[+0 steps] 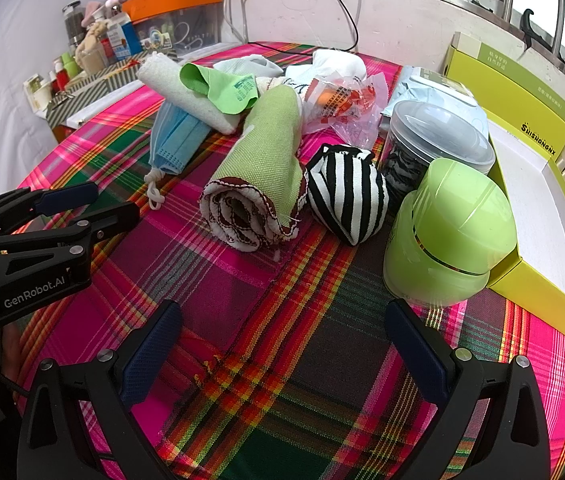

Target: Organize soft objects

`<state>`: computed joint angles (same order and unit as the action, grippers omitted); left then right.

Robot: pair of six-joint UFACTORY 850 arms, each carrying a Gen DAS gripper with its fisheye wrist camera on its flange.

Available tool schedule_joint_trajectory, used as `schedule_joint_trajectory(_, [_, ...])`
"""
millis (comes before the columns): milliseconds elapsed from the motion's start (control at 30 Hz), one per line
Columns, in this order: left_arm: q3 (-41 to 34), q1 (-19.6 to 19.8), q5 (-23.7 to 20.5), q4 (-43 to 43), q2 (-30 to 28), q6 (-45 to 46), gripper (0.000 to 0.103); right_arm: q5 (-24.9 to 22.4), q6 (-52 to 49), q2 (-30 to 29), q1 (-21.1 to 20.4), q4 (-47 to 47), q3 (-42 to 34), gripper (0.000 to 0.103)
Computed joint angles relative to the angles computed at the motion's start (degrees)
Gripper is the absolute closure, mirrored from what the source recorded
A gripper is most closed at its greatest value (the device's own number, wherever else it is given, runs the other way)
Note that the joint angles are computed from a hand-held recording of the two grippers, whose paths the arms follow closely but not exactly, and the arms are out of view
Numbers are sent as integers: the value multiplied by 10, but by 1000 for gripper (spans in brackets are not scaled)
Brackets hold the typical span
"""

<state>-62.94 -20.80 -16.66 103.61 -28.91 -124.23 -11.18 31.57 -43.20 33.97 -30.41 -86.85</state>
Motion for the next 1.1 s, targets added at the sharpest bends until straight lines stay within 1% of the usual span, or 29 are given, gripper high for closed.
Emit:
schedule_joint_trajectory(133, [-2, -3, -1, -11, 1, 9, 44, 0, 0, 0, 0, 0, 0, 1])
schedule_joint_trajectory(533, [-2, -4, -1, -9, -1, 6, 44, 0, 1, 0, 0, 0, 0, 1])
schedule_joint_trajectory(633, [-2, -4, 2, -2, 0, -3, 44, -2, 18, 1, 2, -14, 1, 1])
schedule_joint_trajectory(733, [4, 0, 14, 34, 6, -45, 44, -1, 13, 3, 3, -3, 3, 3])
schedule_joint_trajectory(900, [24, 0, 2, 154, 27, -164, 44, 18, 39, 16, 6, -28, 10, 7])
schedule_joint_trajectory(967, [27, 4, 1, 193, 33, -202, 44, 28, 55, 20, 6, -43, 9, 10])
schedule_joint_trajectory(1000, [27, 9, 2, 214, 34, -221, 44, 34, 59, 21, 6, -47, 8, 13])
schedule_joint_trajectory(1100, [20, 23, 25, 297, 33, -302, 44, 44, 21, 19, 4, -7, -3, 20])
